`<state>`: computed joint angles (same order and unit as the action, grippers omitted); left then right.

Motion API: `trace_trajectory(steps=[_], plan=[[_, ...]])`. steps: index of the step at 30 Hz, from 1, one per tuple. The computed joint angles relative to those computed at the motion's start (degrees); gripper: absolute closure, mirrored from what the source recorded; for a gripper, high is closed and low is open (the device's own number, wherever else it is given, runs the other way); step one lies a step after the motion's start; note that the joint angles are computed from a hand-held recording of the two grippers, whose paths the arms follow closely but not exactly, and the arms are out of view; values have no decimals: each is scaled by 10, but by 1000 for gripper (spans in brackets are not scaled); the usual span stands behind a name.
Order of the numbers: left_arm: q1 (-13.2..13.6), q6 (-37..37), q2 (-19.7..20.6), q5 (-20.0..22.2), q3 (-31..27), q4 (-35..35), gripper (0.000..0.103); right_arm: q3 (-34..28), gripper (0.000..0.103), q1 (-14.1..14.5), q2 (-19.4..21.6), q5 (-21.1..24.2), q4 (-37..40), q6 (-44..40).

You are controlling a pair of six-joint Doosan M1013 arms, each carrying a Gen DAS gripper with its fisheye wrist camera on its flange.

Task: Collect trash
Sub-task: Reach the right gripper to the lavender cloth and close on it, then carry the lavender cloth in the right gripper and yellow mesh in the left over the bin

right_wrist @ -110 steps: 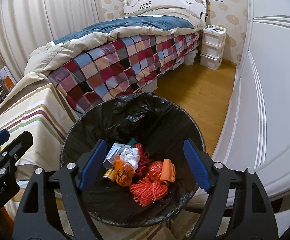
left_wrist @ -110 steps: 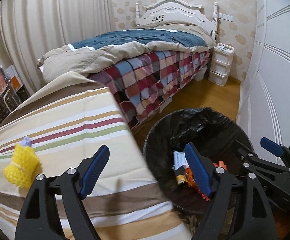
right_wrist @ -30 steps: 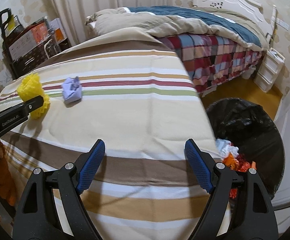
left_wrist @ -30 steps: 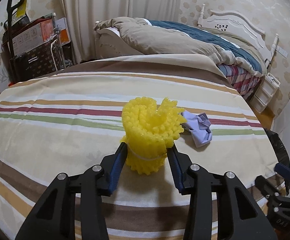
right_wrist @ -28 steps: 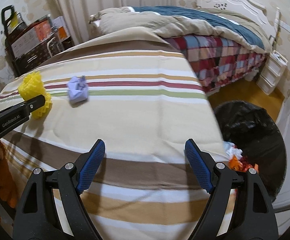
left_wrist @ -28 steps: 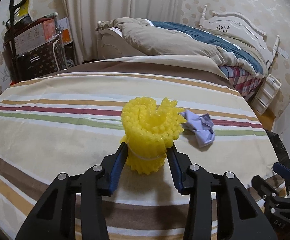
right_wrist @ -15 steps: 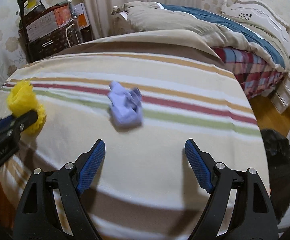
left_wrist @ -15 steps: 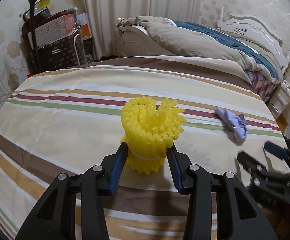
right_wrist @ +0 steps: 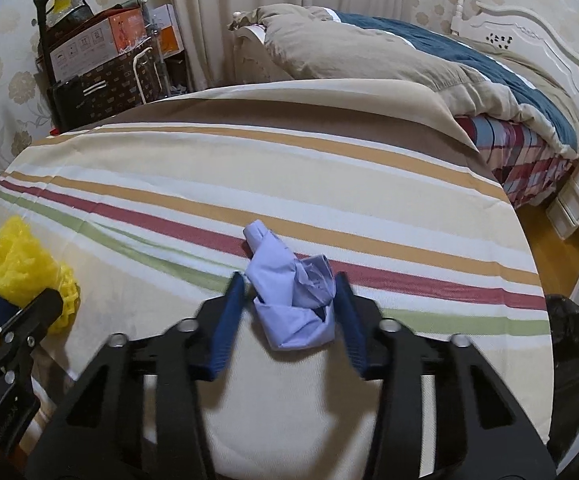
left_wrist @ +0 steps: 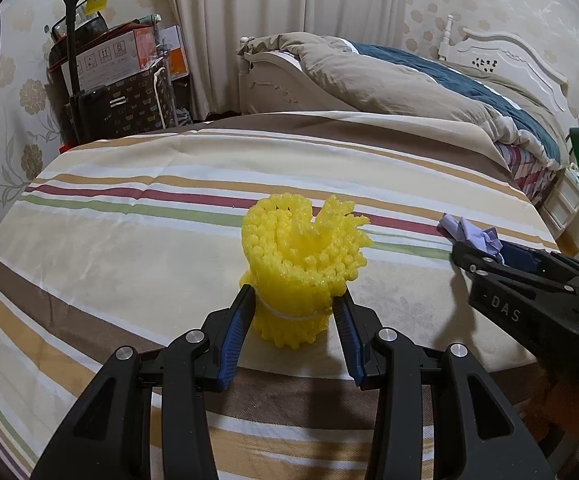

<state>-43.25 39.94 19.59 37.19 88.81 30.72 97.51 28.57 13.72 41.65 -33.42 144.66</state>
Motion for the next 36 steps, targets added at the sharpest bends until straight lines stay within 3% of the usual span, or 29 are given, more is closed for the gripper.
trace_trajectory(steps=[8,17,36], plan=[[-9,5,-1,-3,-1,-3,61,30,68,2,-27,-15,11,10],[-35,25,-4,-19,-4,-11,61,89,68,6,-86,-20,-33,93],[-108,125,11,-60,-29,-75,61,209,68,2,-213,76,-155,282]])
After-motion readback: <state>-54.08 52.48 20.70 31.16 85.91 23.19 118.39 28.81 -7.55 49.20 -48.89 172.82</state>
